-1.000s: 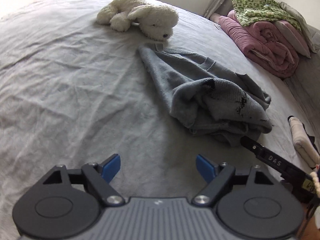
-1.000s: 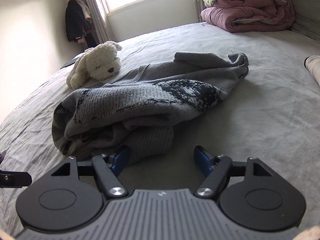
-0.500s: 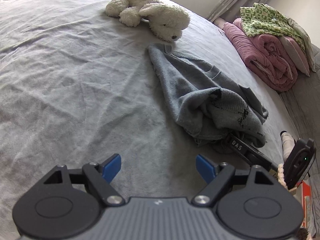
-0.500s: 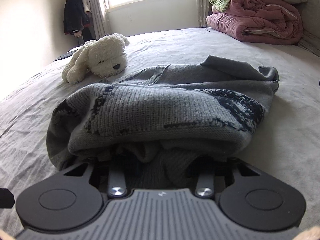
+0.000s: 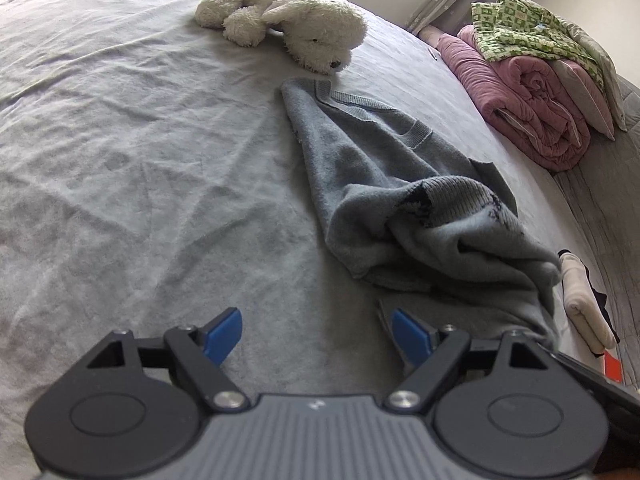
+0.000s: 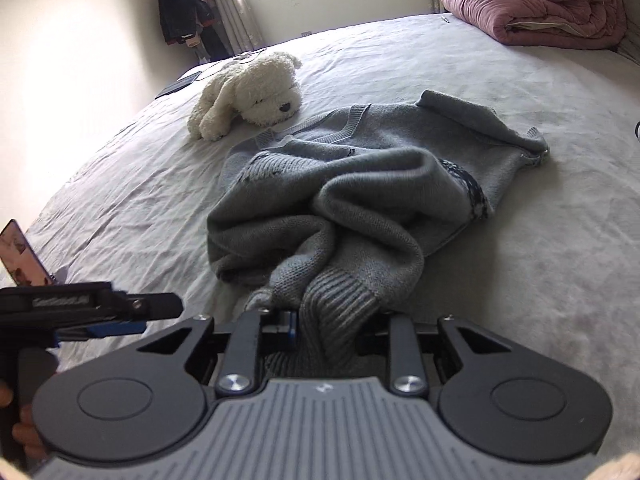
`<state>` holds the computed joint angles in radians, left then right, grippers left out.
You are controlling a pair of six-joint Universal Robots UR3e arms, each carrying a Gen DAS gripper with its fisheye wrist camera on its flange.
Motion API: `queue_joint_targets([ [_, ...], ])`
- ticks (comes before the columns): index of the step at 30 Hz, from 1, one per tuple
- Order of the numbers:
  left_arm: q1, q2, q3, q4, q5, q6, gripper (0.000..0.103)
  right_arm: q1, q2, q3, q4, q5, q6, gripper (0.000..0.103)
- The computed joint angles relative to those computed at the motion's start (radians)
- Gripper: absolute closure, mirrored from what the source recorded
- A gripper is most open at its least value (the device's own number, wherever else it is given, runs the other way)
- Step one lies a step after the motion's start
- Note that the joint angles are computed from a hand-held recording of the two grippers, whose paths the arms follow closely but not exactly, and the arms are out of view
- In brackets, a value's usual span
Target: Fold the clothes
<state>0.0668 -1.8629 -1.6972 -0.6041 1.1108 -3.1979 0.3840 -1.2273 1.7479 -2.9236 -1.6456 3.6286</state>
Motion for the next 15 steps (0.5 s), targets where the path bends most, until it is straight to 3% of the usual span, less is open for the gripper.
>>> queue_joint_targets([
  [8, -0.023, 0.006, -0.024, -0.007, 0.016, 0.017, 0.020, -0.033, -0.232, 0.209, 0.094, 0.125, -0.046, 0.075],
  [15, -0.054, -0.019, -0.068, 0.117, 0.001, 0.013, 0.020, -0.190, -0.341, 0.420, -0.005, 0.334, -0.061, 0.070],
])
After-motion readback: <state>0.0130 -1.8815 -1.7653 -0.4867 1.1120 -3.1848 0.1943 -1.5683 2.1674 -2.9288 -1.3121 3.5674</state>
